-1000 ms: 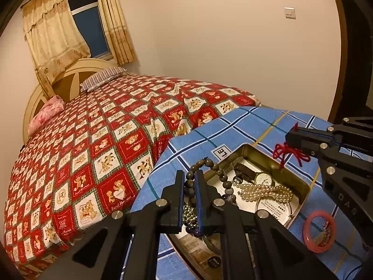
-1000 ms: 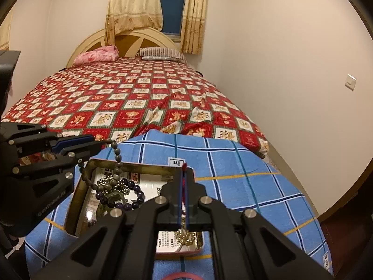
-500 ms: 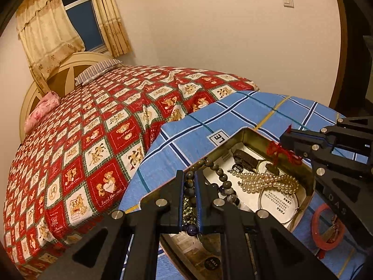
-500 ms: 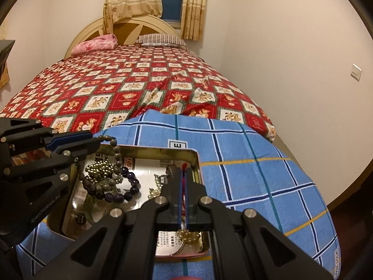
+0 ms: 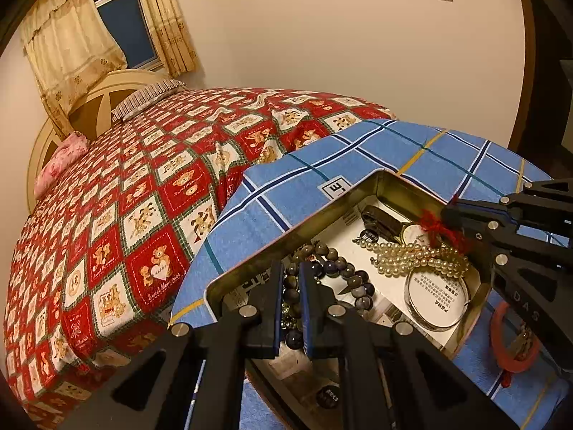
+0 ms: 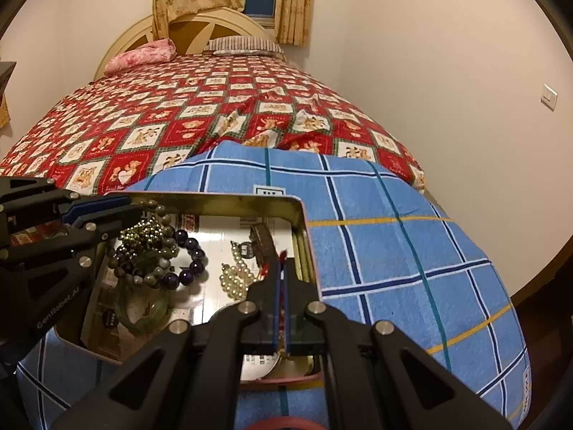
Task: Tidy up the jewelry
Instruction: 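Open both tools to drop the bead bracelet and tassel charm into the tin, then grasp the pink bangle with the left tool while the right tool moves toward the jade pendant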
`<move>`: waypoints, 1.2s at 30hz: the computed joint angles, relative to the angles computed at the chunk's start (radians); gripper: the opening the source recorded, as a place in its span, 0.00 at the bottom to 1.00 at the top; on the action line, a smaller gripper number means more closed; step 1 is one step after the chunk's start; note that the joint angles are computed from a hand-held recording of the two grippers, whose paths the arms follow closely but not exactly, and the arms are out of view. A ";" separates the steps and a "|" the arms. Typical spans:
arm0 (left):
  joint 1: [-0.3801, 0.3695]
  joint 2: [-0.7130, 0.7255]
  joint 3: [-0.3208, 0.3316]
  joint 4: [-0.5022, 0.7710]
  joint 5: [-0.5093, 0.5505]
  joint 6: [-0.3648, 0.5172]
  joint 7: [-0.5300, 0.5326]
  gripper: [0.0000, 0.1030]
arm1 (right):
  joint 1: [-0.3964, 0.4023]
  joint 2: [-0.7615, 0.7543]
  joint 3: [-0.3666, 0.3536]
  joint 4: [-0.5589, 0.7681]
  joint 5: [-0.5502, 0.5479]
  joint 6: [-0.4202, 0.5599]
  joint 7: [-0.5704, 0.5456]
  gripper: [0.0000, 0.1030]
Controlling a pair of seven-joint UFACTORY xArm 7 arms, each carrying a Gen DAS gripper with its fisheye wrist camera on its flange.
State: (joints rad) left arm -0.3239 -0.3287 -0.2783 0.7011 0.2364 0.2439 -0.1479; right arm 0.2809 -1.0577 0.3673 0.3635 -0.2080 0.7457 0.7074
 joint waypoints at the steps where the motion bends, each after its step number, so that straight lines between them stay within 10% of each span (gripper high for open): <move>1: -0.001 0.001 0.001 0.000 -0.002 0.003 0.000 0.09 | 0.003 0.002 -0.002 0.000 0.003 0.003 -0.001 0.02; 6: -0.039 -0.017 0.029 -0.009 -0.050 0.016 0.041 0.14 | 0.026 0.012 -0.018 0.000 0.024 0.022 -0.015 0.08; 10: 0.025 -0.068 -0.024 -0.044 -0.001 -0.032 -0.025 0.74 | 0.028 -0.032 -0.004 -0.016 0.024 0.032 0.004 0.56; 29: 0.176 -0.178 -0.145 -0.111 0.152 -0.021 -0.204 0.74 | 0.065 -0.131 0.033 -0.014 0.020 0.152 0.032 0.57; 36: 0.086 -0.286 -0.108 -0.202 0.095 -0.028 -0.215 0.74 | 0.118 -0.290 0.046 -0.046 0.056 0.326 0.053 0.57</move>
